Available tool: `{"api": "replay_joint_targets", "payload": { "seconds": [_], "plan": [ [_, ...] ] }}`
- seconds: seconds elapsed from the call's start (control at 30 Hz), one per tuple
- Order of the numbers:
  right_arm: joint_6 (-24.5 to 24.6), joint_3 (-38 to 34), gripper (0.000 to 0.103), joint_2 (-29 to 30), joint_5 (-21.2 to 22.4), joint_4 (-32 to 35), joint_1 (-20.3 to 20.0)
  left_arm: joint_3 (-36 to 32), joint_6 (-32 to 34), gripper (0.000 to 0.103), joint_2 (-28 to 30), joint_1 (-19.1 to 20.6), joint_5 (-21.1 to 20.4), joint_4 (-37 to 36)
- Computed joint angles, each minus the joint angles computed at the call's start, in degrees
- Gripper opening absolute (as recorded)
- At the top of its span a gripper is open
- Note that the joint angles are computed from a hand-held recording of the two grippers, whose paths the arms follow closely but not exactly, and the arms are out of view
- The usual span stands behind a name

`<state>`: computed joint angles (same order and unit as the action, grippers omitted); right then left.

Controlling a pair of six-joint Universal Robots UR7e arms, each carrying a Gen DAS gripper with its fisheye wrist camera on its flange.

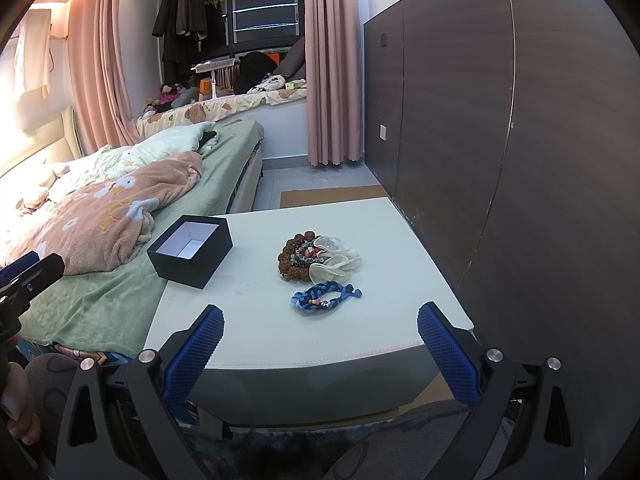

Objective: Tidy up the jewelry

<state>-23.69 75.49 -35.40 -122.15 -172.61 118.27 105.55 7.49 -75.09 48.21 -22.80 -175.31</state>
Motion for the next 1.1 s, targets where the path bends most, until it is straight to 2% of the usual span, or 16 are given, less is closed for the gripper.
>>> {"api": "replay_joint_targets", "payload": {
  "seconds": [0.27,0.3,0.7,0.93,1.1],
  "plan": [
    [-0.01,0.05,0.095,-0.23,0.04,0.06,0.01,-1.06,0.0,0.098,1.43,-0.38,0.36,-0.21],
    [-0.07,-0.03,0.095,-0.13,0.13,0.02,-0.06,-0.13,0.1,0.098,0.03,-0.16,0.0,-0.03],
    [0.45,-0.51,0.095,-0.03,0.01,0.73,-0.12,-0.38,-1.09,0.098,-0.09,0.22,-0.95,1.37],
    [1.89,-3.07,0.095,0.7,0.32,4.13,-1.11,-2.32,-1.92,0.098,0.95,1.78,-2.91,3.69],
    [3.37,-6.25,0.095,1.63,0.72,7.86,-1.99,-5.9,-2.38,0.098,2.97,3.42,-6.16,6.16]
  ]
}}
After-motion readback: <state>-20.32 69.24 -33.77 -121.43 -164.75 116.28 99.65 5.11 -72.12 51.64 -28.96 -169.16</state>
